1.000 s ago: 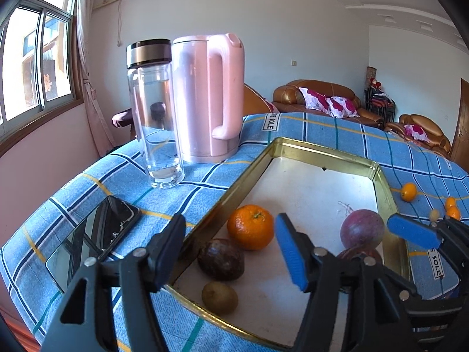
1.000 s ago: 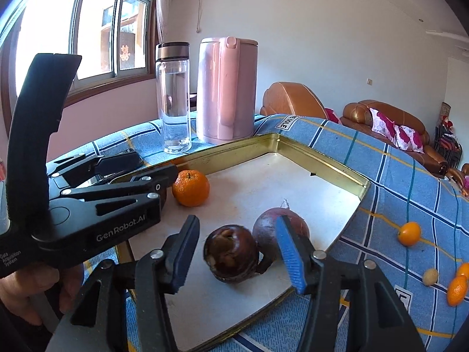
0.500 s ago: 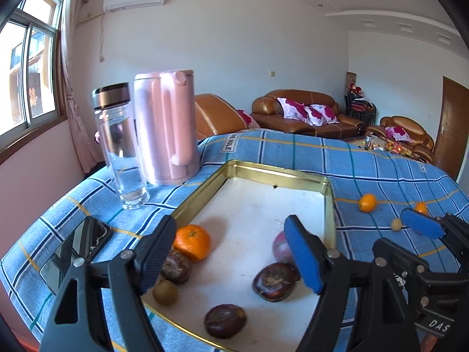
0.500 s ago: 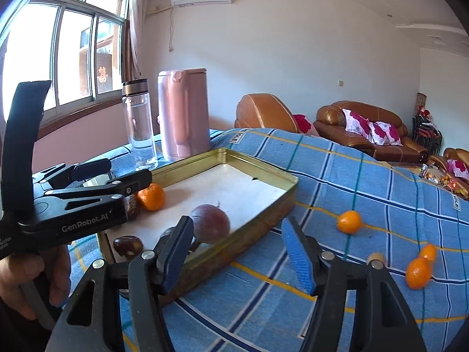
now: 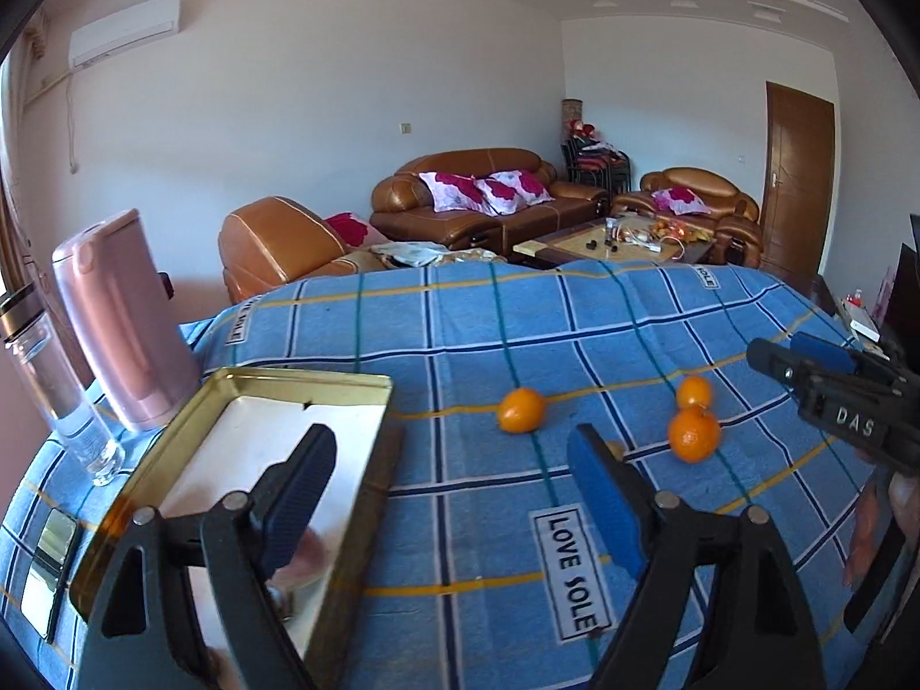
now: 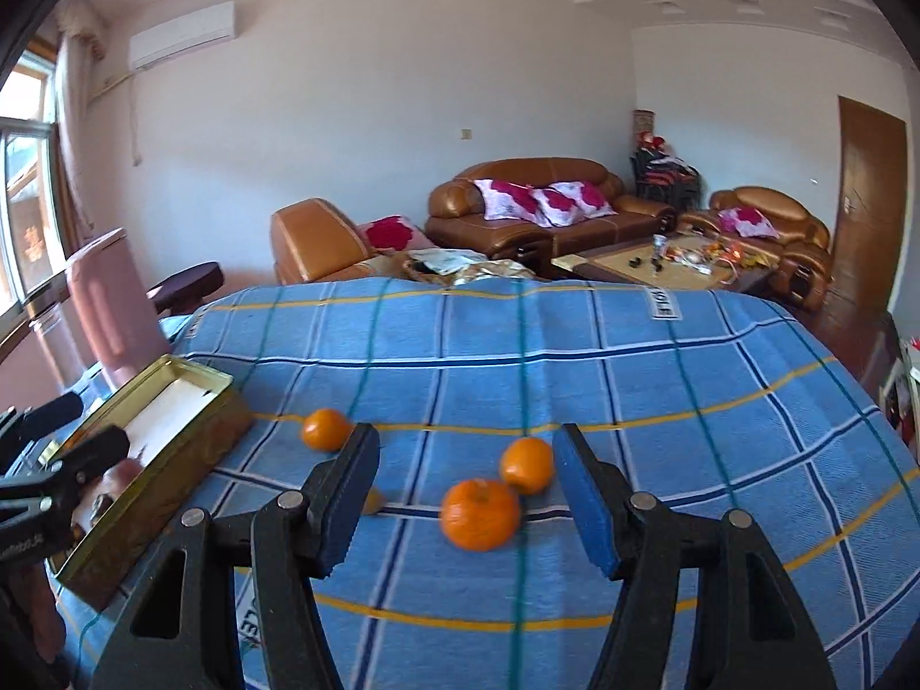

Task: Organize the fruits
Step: 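Grasp a small yellow-brown fruit with left gripper while right gripper grasps mandarin orange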

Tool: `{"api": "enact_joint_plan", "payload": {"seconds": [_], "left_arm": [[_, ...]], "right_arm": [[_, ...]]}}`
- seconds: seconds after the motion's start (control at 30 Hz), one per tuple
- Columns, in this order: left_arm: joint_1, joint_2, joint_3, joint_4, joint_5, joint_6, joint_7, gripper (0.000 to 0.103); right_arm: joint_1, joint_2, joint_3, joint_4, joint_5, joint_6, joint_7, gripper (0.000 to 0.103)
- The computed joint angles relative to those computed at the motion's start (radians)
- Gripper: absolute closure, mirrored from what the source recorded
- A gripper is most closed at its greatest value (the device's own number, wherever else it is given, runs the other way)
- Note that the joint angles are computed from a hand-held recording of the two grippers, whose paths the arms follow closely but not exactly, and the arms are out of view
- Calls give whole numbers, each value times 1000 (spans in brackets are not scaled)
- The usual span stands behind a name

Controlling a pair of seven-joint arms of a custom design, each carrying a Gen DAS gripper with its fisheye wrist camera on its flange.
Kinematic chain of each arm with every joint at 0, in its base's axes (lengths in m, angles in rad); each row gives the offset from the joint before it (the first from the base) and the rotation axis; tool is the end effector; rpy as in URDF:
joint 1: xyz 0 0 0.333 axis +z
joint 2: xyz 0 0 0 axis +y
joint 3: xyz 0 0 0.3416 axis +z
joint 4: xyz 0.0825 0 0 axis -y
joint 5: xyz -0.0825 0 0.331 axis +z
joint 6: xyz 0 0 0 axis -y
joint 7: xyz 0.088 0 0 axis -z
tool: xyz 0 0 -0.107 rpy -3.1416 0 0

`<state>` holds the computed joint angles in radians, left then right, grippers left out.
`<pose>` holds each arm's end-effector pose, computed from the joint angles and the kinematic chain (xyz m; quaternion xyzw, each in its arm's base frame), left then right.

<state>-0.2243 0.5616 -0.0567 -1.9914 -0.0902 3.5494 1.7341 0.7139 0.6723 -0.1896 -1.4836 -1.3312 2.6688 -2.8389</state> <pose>0.6209 -0.1609 0.3643 -0.5155 0.7117 -0.3667 0.3055 0.5863 0.4109 0.3686 -0.5618 0.6666 -0.3413 0.3515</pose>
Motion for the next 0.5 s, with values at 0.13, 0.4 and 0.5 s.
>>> {"api": "enact_joint_plan", "payload": {"seconds": [0.13, 0.4, 0.5], "left_arm": [[-73, 77, 37, 150, -20, -160, -11, 18], [-110, 218, 51, 377, 58, -372, -83, 26], [-63, 251, -13, 429, 103, -423, -83, 35]], "right_arm": [[-48, -12, -6, -26, 40, 18, 33, 39], [-121, 111, 8, 106, 251, 54, -145, 39], [-162, 175, 54, 191, 377, 47, -309, 39]]}}
